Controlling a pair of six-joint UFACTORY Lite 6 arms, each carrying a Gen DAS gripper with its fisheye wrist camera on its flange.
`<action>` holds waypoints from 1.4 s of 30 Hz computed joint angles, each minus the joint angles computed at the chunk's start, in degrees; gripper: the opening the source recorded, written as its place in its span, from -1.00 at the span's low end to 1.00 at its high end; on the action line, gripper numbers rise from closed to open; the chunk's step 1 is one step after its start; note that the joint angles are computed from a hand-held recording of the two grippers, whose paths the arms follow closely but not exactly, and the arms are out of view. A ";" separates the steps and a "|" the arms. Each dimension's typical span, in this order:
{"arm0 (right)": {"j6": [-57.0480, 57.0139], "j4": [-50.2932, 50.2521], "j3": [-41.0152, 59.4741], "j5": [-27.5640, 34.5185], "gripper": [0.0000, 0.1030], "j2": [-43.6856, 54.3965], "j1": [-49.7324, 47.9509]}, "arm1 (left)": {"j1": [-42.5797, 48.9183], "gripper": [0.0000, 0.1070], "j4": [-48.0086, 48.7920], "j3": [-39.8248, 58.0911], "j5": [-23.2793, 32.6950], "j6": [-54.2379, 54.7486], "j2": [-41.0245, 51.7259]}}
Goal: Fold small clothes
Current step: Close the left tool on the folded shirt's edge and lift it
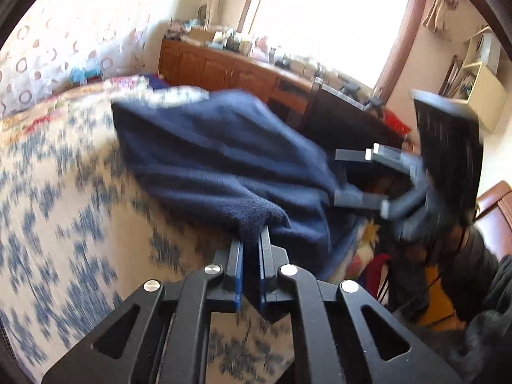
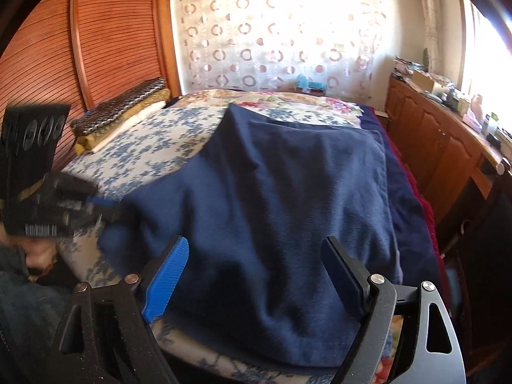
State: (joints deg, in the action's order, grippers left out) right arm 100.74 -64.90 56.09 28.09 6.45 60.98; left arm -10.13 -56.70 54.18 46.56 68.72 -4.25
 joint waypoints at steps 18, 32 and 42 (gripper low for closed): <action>-7.74 3.32 2.64 5.15 0.68 6.52 2.96 | -4.29 -0.84 4.12 18.80 -4.63 -11.45 10.57; -8.11 4.33 0.56 1.33 0.68 8.66 -0.68 | -2.74 -0.84 5.59 21.98 -5.49 -14.51 13.33; -2.87 -1.72 -5.09 -3.98 -0.58 4.68 -3.74 | -2.41 -0.84 6.52 21.58 -5.00 -15.31 13.15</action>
